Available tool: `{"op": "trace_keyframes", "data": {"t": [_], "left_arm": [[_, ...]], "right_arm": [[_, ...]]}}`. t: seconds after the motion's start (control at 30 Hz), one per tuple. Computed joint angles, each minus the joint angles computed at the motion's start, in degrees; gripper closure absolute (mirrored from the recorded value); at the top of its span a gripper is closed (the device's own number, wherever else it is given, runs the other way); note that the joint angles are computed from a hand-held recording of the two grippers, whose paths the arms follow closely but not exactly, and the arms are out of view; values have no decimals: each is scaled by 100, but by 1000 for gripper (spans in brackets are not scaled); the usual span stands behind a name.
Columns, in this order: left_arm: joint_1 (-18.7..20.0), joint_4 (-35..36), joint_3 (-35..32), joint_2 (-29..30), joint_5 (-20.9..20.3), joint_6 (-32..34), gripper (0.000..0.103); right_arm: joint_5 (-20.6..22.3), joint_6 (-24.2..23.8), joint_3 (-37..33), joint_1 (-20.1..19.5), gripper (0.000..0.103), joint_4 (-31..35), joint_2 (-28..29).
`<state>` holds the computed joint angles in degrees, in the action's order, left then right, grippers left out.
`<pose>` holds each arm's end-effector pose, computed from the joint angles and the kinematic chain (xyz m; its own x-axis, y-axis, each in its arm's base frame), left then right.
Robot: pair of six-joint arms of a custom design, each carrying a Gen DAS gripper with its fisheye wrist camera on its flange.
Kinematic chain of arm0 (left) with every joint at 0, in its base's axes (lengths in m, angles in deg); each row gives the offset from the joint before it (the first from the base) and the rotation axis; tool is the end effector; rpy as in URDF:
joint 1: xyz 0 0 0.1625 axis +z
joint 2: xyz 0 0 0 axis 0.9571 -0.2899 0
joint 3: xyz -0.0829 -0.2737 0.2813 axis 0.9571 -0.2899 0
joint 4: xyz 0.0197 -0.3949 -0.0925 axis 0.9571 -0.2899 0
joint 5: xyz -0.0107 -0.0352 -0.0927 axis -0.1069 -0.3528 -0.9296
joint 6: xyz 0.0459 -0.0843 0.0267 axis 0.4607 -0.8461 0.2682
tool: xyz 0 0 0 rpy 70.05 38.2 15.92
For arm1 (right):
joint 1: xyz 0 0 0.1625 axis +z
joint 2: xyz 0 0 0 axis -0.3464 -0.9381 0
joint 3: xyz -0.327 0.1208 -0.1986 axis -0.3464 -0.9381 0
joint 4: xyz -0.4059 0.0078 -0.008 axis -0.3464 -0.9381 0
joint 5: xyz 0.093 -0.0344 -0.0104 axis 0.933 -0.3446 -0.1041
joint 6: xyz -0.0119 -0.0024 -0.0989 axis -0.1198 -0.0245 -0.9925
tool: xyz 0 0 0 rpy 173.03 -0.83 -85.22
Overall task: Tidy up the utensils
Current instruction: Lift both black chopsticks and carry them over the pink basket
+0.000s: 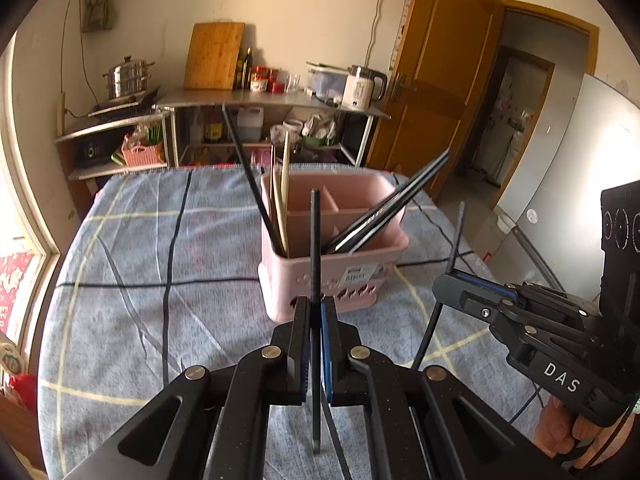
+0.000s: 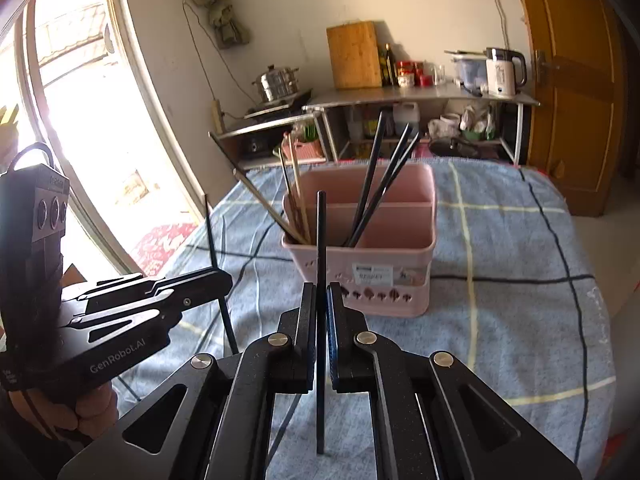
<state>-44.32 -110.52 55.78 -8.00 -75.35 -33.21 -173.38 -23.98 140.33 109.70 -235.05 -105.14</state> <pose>-0.3494 -0.4442 0.0857 -0.8216 -0.1612 -0.5468 0.3309 0.6462 -0.6877 0.1330 -0.5439 0.2773 -0.6647 -0.6853 0.2976 -0.7456 0.5836 -0.3217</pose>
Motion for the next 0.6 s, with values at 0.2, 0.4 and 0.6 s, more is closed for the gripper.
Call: {"op": "trace_keyframes", "data": {"t": [0.2, 0.4, 0.6], "left_arm": [[-196, -129, 51, -70, 295, 101, 98], [-291, 182, 195, -70, 202, -323, 98], [-357, 367, 223, -98, 146, -506, 98]], "right_arm": [[321, -90, 80, -82, 98, -64, -204], [281, -257, 243, -231, 98, -43, -337], [222, -326, 271, -263, 98, 76, -447]]}}
